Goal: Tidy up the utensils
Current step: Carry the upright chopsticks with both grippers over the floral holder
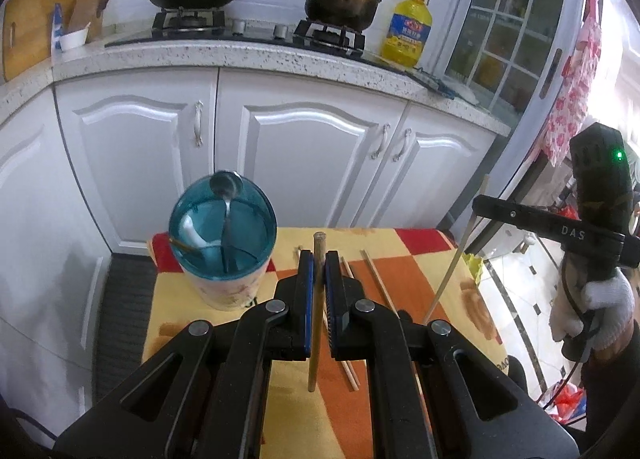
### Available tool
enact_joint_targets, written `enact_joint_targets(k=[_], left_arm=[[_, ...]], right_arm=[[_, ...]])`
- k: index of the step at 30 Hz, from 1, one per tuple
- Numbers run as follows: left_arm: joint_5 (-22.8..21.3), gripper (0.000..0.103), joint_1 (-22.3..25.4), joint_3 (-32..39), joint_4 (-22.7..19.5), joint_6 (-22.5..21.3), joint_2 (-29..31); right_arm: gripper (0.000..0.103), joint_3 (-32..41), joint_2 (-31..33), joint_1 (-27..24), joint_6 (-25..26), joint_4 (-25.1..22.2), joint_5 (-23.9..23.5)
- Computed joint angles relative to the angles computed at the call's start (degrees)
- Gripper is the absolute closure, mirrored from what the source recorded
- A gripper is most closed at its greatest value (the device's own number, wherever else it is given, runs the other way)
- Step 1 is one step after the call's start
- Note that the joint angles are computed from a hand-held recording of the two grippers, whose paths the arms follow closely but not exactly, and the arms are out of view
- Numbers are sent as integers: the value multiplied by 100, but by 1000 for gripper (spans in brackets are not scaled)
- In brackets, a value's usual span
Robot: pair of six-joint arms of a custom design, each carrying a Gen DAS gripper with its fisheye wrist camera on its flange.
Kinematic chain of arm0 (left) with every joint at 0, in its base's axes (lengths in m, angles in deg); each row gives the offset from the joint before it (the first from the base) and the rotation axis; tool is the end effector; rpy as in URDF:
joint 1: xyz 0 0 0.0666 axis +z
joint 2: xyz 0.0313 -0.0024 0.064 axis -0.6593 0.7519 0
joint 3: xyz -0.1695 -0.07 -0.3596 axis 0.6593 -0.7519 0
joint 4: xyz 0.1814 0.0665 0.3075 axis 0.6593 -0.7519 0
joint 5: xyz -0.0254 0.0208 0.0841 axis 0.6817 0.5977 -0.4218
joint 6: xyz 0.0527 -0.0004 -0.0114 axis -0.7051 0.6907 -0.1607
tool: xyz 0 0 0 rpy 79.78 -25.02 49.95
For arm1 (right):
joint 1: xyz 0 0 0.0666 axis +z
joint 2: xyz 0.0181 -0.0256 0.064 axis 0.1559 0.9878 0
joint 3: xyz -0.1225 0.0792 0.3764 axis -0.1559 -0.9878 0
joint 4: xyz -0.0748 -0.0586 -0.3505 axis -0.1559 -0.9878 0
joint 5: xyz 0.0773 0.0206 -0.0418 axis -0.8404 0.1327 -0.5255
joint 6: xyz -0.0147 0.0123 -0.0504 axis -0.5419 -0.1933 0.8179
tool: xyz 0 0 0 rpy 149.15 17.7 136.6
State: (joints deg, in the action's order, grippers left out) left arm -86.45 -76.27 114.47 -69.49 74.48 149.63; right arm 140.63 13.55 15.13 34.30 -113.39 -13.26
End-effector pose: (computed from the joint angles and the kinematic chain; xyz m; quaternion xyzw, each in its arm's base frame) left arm 0.3284 -0.2258 0.6064 0.0637 0.9014 -0.1629 0.3960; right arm 0.3698 0.0570 0.6135 -0.1470 0.8859 0.2520 0.3608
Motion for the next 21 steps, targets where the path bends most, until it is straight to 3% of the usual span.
enact_joint_targets(k=[5, 10, 21], left_arm=[[326, 99, 303, 400, -118, 19, 14], [366, 99, 587, 1072, -332, -86, 142], [-276, 99, 1103, 2510, -485, -477, 878]], right_arm=[[98, 349, 174, 234, -51, -20, 88], [98, 764, 408, 476, -193, 16, 182], [98, 2437, 1466, 1031, -660, 74, 362]])
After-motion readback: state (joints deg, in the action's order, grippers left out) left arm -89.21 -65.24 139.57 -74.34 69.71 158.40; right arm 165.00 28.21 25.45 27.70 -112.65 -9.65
